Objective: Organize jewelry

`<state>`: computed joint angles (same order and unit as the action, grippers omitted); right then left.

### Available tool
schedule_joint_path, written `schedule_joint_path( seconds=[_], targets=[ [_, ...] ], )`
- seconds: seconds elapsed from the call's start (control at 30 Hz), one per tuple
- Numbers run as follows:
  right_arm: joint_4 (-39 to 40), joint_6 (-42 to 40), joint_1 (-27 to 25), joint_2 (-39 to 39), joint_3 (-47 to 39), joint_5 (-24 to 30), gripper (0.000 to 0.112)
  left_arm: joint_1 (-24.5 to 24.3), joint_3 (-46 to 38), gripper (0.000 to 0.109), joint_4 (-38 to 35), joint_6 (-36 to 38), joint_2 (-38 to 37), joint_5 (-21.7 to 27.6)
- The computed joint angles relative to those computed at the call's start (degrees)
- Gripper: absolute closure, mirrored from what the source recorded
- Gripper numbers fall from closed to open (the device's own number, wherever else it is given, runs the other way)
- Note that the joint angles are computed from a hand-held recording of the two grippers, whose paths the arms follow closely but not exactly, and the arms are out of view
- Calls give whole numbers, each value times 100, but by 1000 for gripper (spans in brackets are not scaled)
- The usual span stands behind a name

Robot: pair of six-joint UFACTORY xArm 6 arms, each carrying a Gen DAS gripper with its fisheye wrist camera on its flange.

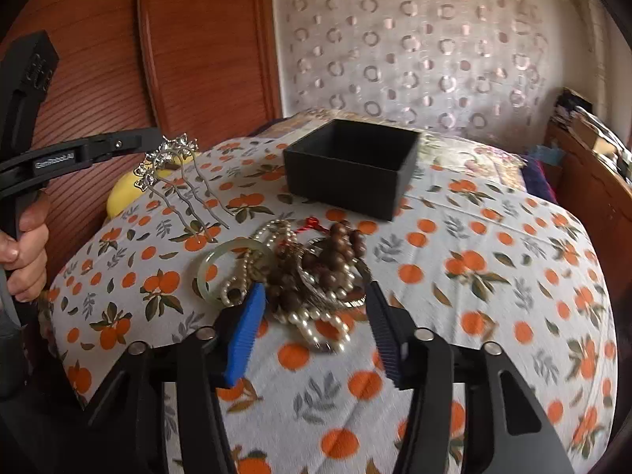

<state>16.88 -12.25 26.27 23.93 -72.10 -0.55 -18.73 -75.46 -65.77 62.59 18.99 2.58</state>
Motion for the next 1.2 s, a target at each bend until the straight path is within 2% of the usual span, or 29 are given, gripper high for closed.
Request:
schedule_joint_path(
  seconds=[0.07, 0.13, 0.27, 0.33, 0.5, 0.8, 1.2],
  targets=[
    [359, -455, 22, 200, -353, 311, 68, 3, 11, 107, 60, -60, -1, 13],
    [99, -282, -33, 372, -610, 526, 77, 7, 19, 107, 76, -96, 9, 42],
    [110, -414, -112, 642, -1094, 1034, 88, -1, 26, 107, 50, -87, 22, 69],
    [474, -875, -104, 668, -1197, 1221, 96, -3, 20, 107, 61, -101, 41, 81],
    [1047, -1758, -122, 632, -1311, 1589, 107, -12, 3, 107, 42, -89, 67, 105],
    [1629, -2310, -174, 442, -1339, 1478, 108, -35, -24, 107, -93, 46, 76, 82],
    [803, -1827, -416, 384, -1587, 1351, 108, -43, -296, 107, -117, 0, 149, 63]
  ],
)
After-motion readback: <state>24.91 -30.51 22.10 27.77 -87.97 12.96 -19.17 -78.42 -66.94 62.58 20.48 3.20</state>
